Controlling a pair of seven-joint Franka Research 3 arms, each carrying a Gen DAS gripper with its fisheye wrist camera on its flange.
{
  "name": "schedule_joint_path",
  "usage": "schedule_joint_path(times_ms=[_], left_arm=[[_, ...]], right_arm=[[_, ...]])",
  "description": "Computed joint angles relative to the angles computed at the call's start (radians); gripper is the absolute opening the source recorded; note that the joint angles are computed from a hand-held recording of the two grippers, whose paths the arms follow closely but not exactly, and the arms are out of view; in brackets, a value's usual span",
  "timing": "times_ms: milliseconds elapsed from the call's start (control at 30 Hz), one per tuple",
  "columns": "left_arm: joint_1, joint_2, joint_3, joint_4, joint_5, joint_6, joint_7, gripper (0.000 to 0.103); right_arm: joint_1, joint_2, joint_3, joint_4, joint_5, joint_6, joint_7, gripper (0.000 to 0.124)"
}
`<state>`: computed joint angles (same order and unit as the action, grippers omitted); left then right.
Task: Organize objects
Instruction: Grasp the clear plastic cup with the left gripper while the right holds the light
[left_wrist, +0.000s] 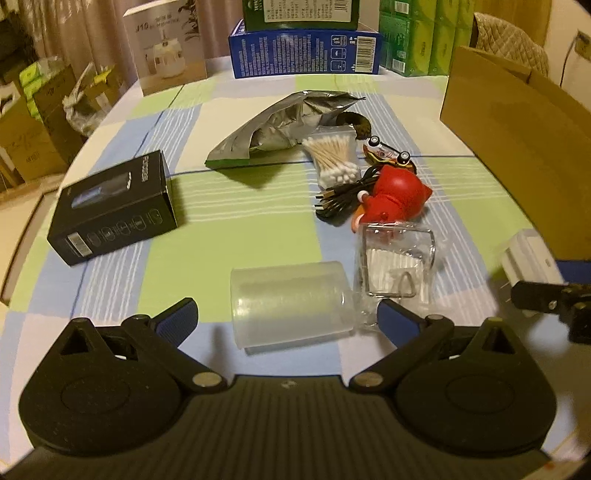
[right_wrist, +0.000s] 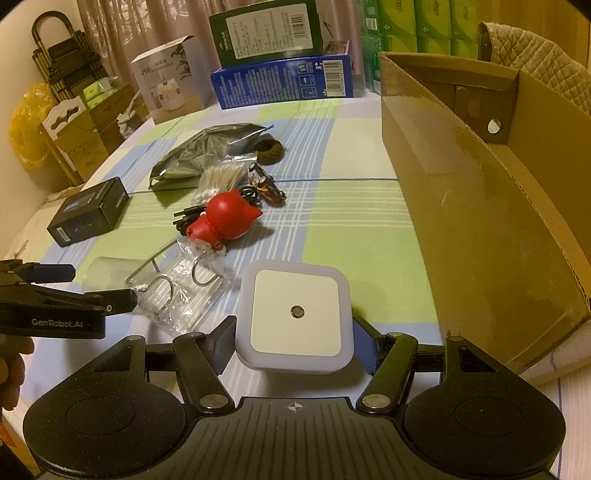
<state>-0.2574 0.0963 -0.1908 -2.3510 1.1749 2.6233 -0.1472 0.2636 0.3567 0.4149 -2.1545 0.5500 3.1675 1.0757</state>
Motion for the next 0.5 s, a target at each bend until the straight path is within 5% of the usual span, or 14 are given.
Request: schedule_joint_path(times_ms=[500], left_arm=[[0.036,-0.033,0.000,-0.032,0.051,0.032,-0.055,0.100]], right_arm=[[0.002,0.005,0.002,0.003,-0.009,0.000,0.006,0.062]])
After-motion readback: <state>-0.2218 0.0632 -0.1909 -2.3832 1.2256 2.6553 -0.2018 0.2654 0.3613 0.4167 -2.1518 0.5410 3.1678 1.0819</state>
